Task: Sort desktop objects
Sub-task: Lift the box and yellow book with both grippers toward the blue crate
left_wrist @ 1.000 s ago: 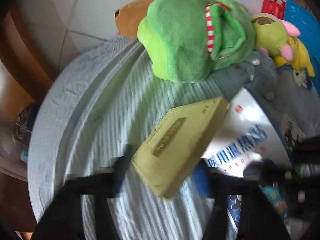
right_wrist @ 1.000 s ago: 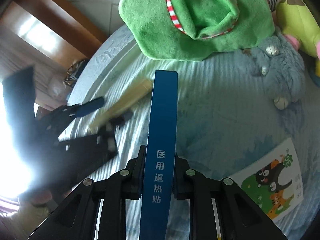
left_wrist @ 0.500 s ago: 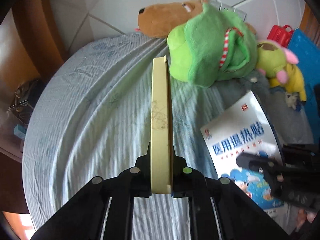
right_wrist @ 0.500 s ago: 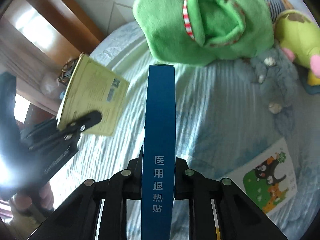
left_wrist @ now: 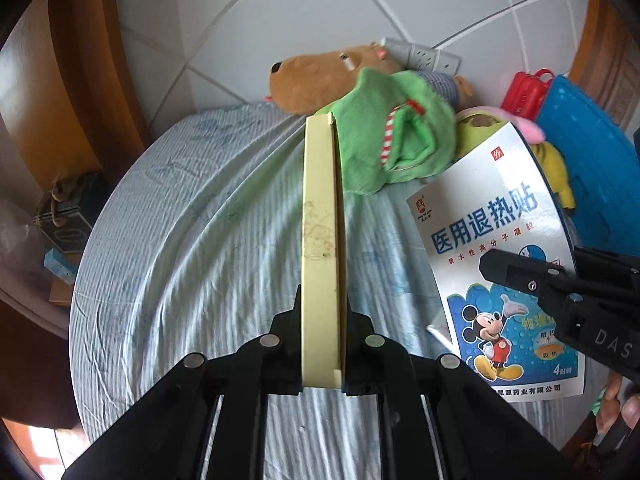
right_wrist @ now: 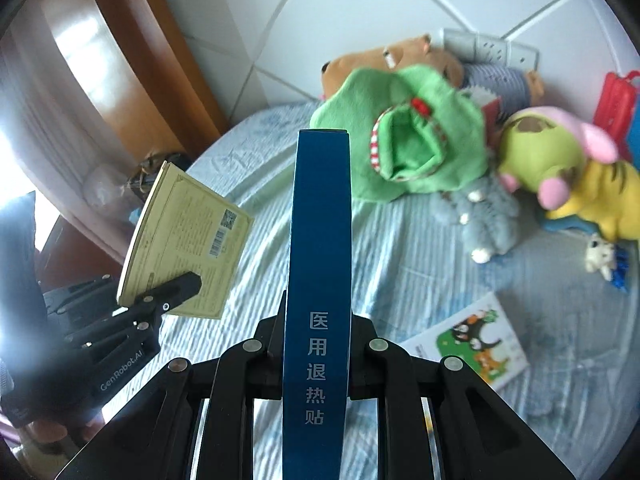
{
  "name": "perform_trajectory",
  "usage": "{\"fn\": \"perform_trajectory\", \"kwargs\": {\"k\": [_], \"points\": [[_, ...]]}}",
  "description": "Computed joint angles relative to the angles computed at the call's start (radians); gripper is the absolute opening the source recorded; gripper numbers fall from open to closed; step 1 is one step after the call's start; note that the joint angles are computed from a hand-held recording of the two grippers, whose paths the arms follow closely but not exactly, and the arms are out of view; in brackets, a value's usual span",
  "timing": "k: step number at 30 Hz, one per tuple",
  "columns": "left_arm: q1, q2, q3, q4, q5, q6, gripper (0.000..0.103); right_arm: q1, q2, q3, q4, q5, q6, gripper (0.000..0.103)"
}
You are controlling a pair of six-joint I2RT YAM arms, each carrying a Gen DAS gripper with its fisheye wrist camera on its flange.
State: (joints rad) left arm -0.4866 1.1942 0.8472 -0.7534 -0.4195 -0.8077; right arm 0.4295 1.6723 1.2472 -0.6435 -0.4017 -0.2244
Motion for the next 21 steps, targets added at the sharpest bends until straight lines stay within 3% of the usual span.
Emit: {"fn": "perform_trajectory", "kwargs": {"k": [11,17,21], "points": [[-0.245,0.150,0.225,-0.093,-0.112,-0.145,0.011,-0.230,-0.163,-0.001,-0.126,-0.052,-0.140,0.018],[-0.374,0.381,0.497,-0.178,-0.197,-0.275,0.011,-0.439,-0.118,0.137,-0.259,-0.153,-0.342,0.018],[-0.437,0.572,0.750,-0.265,-0.235,-0.339,0.011,-0.590,-0.035,0.280,-0.378,-0.227,-0.514,0.018]]}}
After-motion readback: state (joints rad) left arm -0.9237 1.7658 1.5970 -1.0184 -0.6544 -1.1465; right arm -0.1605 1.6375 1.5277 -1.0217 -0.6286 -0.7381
